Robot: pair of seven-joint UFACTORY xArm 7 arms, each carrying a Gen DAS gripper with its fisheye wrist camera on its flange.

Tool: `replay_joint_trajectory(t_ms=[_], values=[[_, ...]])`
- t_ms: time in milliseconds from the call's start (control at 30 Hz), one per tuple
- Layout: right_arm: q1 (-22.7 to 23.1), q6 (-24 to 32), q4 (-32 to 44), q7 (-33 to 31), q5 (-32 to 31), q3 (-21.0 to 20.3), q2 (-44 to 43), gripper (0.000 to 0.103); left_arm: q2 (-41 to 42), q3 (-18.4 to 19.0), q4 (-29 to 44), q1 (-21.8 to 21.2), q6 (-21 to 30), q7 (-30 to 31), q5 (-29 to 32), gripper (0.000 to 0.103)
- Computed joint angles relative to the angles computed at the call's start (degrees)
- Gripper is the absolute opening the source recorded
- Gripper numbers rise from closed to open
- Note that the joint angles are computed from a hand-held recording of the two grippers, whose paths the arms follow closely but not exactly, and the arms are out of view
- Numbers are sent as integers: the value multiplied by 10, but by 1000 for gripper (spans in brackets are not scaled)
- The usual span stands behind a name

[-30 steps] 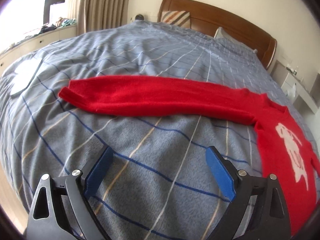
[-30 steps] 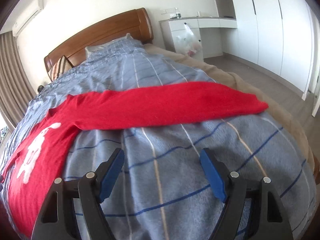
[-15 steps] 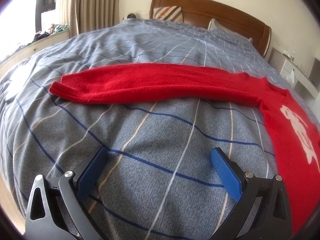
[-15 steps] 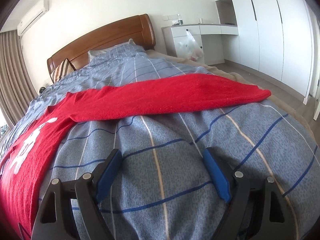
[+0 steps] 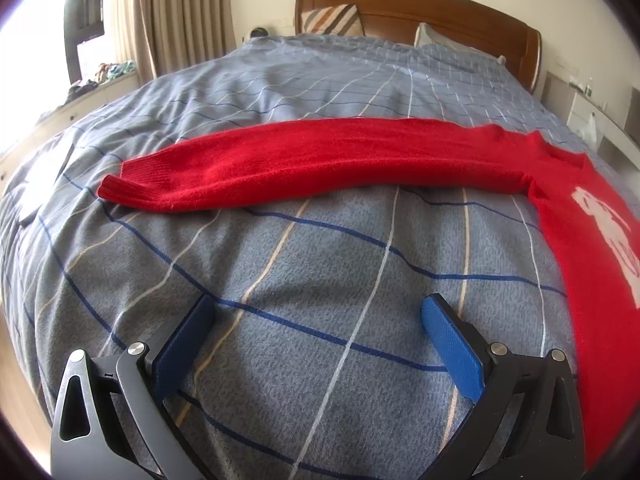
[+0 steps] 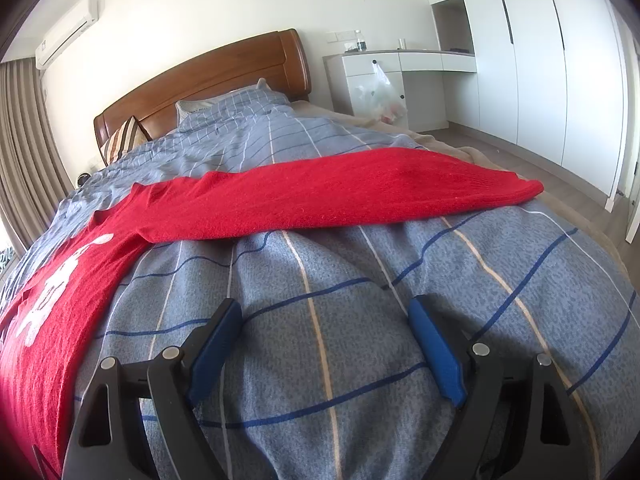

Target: Fold small clothes

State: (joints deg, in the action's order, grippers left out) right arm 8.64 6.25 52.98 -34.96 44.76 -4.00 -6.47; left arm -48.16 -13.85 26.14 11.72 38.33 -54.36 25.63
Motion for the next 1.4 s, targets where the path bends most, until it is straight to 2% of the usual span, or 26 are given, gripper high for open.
replay_joint_trajectory(t_ms=[1400], values=[[0,-2,-1,-1,1,0,0,85,0,-5,1,-2,4,-11,8,103]])
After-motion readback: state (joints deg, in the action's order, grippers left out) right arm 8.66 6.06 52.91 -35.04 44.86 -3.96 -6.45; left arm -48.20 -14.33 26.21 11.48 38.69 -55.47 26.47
